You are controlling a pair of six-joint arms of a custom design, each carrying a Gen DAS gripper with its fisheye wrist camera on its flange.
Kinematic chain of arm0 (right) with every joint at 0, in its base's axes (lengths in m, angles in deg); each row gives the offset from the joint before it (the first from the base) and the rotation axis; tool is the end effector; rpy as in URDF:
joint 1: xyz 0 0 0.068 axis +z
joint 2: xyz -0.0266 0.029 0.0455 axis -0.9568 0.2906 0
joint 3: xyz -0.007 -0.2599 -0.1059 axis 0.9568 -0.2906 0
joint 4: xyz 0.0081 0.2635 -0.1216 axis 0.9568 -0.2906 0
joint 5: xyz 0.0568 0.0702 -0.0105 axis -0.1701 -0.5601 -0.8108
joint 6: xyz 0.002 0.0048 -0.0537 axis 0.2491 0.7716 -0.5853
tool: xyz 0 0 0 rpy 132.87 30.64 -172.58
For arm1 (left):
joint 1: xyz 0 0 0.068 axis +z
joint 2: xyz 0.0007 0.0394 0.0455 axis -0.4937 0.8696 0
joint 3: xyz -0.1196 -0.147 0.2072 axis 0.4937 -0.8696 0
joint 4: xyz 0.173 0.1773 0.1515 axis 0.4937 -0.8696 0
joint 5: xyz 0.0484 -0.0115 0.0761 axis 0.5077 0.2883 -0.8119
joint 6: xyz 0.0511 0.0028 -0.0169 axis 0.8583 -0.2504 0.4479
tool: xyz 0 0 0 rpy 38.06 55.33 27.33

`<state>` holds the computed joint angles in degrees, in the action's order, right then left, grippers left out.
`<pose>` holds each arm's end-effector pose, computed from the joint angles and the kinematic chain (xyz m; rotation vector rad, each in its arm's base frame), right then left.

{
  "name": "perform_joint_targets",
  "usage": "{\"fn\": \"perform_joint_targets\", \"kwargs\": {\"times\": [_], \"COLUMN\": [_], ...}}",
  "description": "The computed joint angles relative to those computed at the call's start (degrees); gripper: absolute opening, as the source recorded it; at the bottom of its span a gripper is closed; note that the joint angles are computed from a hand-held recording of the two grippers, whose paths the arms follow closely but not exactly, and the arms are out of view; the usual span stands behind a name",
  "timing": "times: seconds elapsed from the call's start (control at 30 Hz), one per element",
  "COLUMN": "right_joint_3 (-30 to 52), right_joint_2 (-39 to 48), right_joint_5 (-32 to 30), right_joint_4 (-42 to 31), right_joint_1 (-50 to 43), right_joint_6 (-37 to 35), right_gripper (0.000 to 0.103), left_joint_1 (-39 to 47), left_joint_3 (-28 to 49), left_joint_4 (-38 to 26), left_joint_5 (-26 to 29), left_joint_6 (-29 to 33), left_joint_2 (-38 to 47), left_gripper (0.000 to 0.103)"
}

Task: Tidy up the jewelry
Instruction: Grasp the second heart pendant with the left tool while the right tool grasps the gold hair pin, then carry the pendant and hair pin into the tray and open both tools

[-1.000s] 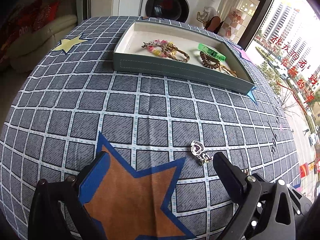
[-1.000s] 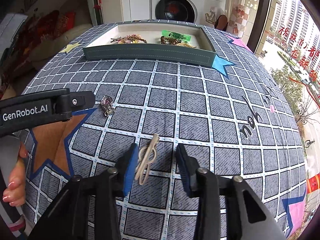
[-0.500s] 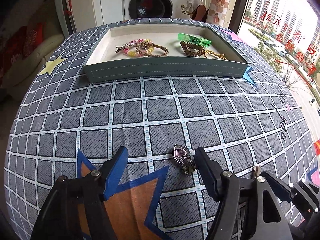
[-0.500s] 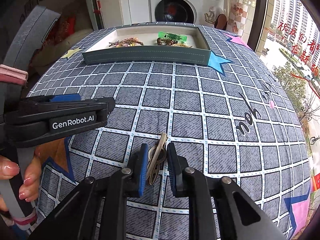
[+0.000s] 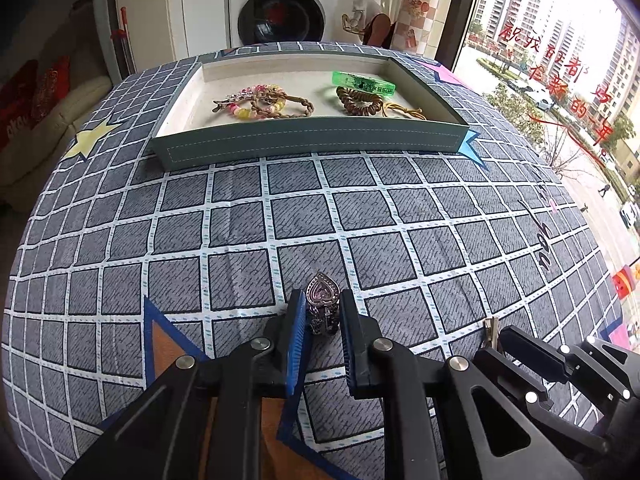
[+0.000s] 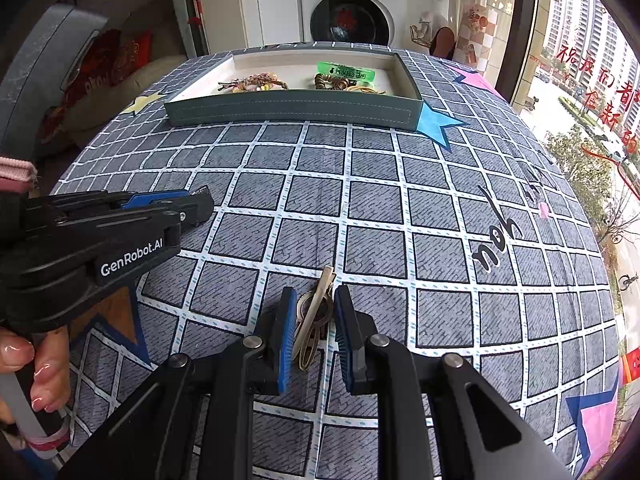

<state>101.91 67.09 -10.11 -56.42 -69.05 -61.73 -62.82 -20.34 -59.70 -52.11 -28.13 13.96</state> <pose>0.1611 0.0171 0.2567 -0.3757 2.5340 0.1685 0.2031 -0.1240 0.2557 -0.0010 2.5591 -0.1468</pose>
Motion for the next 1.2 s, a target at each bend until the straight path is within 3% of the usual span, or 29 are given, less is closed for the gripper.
{"fn": "perform_joint_targets", "kwargs": {"times": [0.13, 0.17, 0.43, 1.2], "right_joint_3": [1.0, 1.4, 4.7, 14.1], "right_joint_2": [1.8, 2.5, 6.6, 15.2], "right_joint_5": [-5.0, -6.7, -14.2, -21.6], "right_joint_4": [-0.7, -1.2, -4.2, -7.3], "right_joint_1": [-4.2, -5.9, -14.8, -19.1], "right_joint_6": [-1.4, -2.0, -5.0, -6.0], "right_gripper": [0.020, 0.011, 0.011, 0.011], "left_joint_1": [1.1, 1.4, 1.8, 1.4], "left_joint_3": [-1.4, -1.6, -2.0, 1.8], "left_joint_4": [-0.3, -0.6, -2.2, -3.4], "left_joint_5": [1.2, 1.2, 0.6, -1.1], "left_joint_6": [-0.5, -0.5, 0.1, 3.0], "left_joint_2": [-3.3, -4.1, -8.1, -8.2], "left_gripper": [0.030, 0.030, 0.030, 0.030]}}
